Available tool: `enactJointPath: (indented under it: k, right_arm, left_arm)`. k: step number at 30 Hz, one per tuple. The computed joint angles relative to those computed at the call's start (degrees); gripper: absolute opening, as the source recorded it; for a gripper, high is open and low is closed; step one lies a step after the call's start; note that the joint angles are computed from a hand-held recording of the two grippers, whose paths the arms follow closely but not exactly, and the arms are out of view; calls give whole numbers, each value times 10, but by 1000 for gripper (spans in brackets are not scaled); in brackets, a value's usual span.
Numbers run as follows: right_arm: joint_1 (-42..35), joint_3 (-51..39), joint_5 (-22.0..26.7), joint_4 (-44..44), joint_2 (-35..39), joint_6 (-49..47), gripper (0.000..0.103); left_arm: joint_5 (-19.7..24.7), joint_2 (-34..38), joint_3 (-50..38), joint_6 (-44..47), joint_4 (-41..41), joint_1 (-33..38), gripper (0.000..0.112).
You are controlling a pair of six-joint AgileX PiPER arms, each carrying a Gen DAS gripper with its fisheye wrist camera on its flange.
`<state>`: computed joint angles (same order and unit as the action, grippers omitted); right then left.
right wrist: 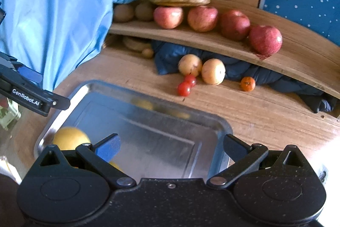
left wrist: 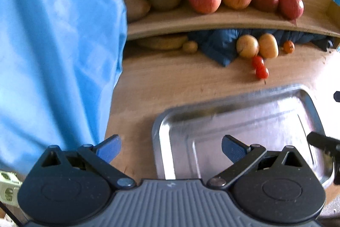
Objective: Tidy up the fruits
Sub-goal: 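Move both open tools back toward the fruits by the shelf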
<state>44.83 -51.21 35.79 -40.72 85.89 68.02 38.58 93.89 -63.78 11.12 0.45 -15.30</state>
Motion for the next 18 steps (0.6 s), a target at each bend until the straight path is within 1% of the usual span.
enactJointPath:
  k: [6, 11, 15, 18]
  right_arm:
    - [-33, -23, -14, -12, 31, 5, 102]
    - [-64, -51, -34, 0, 64, -17, 102]
    - [-86, -76, -56, 7, 97, -26, 102]
    - [-97, -96, -63, 5, 122, -23, 102]
  left_arm:
    - [0, 79, -90, 11, -19, -8, 102]
    - [7, 138, -161, 13, -38, -8, 102]
    - [15, 186, -218, 20, -43, -14, 102]
    - [24, 221, -260, 34, -50, -19, 102]
